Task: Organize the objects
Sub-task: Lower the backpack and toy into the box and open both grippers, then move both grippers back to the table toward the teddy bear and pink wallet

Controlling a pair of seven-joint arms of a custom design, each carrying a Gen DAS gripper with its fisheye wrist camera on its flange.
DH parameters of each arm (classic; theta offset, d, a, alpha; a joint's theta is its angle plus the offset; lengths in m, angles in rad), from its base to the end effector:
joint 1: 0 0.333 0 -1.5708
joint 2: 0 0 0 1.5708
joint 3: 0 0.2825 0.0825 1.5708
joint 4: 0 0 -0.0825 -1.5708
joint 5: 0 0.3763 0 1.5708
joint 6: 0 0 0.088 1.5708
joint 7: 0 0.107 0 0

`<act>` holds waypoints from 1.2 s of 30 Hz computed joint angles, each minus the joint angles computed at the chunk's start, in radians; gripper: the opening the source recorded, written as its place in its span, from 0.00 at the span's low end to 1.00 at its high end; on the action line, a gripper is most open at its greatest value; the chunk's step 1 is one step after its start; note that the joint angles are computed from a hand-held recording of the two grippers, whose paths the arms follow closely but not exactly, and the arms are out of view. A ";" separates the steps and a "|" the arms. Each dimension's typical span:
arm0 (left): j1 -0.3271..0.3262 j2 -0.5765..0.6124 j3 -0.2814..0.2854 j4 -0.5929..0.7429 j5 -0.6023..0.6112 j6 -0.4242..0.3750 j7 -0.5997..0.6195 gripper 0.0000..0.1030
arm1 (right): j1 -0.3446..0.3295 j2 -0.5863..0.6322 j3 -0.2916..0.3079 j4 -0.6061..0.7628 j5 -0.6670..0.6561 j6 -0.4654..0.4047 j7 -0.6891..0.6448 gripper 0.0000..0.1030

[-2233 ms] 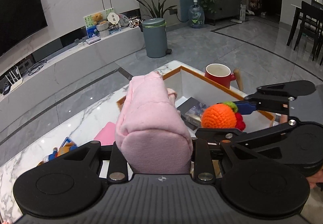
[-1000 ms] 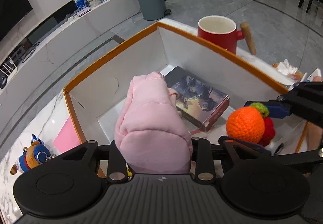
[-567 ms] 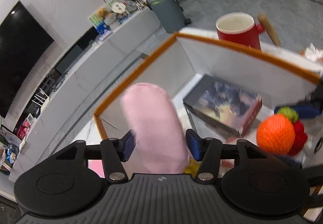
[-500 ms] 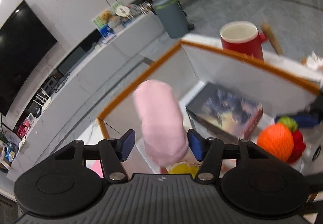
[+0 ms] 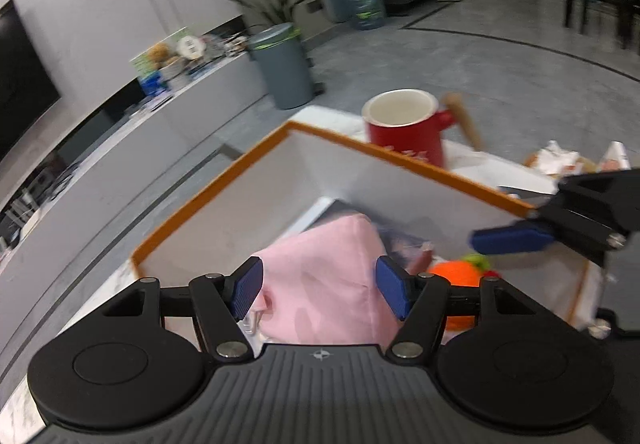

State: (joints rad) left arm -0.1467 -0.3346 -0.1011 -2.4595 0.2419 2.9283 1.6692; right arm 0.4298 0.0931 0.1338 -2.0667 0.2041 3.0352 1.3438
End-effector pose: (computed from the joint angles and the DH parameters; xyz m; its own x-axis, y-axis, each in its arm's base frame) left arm 0.4669 -0.1362 0.4852 -0.4109 -0.8602 -0.3019 -0.5612 0.4996 -0.6598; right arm 0.5204 0.3083 0.4642 0.5604 -0.8282 -0.0077 -0.5316 -0.3526 -0.7701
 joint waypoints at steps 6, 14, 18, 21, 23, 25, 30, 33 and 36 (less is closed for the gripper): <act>-0.047 0.014 0.022 0.007 -0.068 0.008 0.046 0.71 | 0.000 0.002 -0.010 0.004 -0.022 -0.001 0.038 0.71; -0.032 -0.017 0.016 -0.011 -0.069 0.002 0.037 0.71 | 0.002 -0.003 -0.007 -0.001 -0.029 0.000 0.040 0.71; -0.032 -0.030 0.026 -0.011 -0.082 -0.003 0.029 0.71 | 0.003 -0.005 -0.008 0.000 -0.038 -0.001 0.047 0.71; -0.029 -0.044 0.029 -0.015 -0.080 -0.008 0.031 0.71 | 0.005 -0.006 -0.012 0.001 -0.053 -0.003 0.058 0.71; -0.027 -0.058 0.030 -0.019 -0.077 -0.014 0.033 0.71 | 0.007 -0.007 -0.014 0.007 -0.066 -0.008 0.071 0.71; -0.032 -0.081 0.038 -0.025 -0.079 -0.019 0.044 0.71 | -0.004 -0.013 0.004 0.020 -0.007 -0.028 0.039 0.71; -0.033 -0.165 0.062 -0.042 -0.084 -0.026 0.060 0.71 | 0.004 -0.053 0.011 0.042 0.013 -0.046 0.028 0.71; -0.027 -0.235 0.080 -0.047 -0.084 -0.041 0.072 0.72 | 0.014 -0.080 0.003 0.061 -0.142 -0.058 0.133 0.71; -0.028 -0.303 0.103 -0.044 -0.093 -0.063 0.084 0.72 | 0.015 -0.110 0.012 0.090 -0.278 -0.078 0.241 0.71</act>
State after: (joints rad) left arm -0.1747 -0.6375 0.0024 -2.5033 0.1486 2.8652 1.7535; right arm 0.4444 -0.0167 0.1454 -1.9770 -0.0737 2.9571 1.5843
